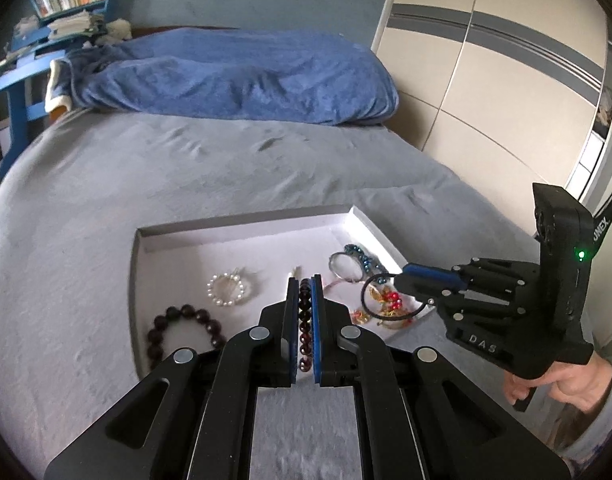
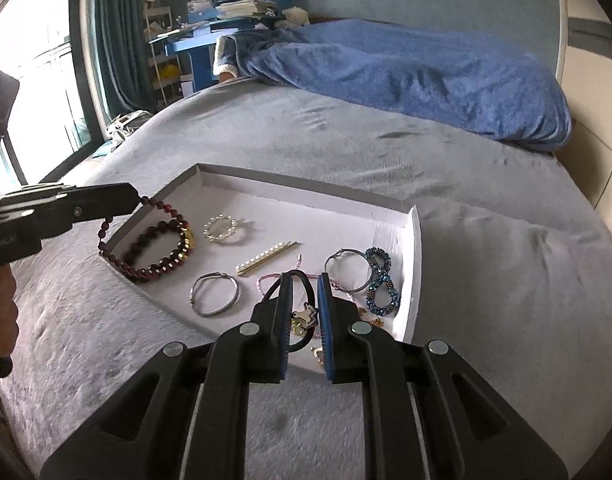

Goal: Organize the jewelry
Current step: 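Carry the red bracelet and black hair tie into the tray and open both grippers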

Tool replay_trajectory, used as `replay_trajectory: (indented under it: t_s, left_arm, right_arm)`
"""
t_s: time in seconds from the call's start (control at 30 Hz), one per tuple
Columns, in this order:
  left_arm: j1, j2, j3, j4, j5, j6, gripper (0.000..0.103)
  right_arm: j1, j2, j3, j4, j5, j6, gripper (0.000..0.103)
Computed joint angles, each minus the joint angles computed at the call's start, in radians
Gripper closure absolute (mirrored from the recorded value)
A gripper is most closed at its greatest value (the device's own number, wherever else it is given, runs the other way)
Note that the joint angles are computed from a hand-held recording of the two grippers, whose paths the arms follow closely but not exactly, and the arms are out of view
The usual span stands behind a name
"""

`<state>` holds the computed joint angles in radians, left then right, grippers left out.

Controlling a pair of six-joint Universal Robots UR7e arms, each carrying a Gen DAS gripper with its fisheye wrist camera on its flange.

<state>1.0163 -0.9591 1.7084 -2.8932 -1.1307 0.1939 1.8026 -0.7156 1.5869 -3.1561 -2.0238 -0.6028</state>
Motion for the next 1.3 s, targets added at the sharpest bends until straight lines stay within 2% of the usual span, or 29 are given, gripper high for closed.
replay_trajectory:
  t_s: [0.27, 0.43, 0.77, 1.3]
  left_arm:
    - [0.042, 0.042, -0.037, 0.061, 0.006, -0.044, 0.097]
    - [0.045, 0.039, -0.032, 0.062, -0.001, -0.043, 0.097]
    - [0.021, 0.061, -0.025, 0.053, 0.089, 0.017, 0.097]
    - [0.03, 0.082, -0.038, 0.111, 0.153, -0.013, 0.097]
  right_arm:
    - [-0.005, 0.035, -0.043, 0.053, -0.004, -0.007, 0.09]
    - [-0.005, 0.033, -0.037, 0.051, -0.001, -0.009, 0.09]
    - [-0.015, 0.051, -0.06, 0.089, -0.007, 0.02, 0.09]
    - [-0.027, 0.073, -0.083, 0.143, -0.042, 0.05, 0.09]
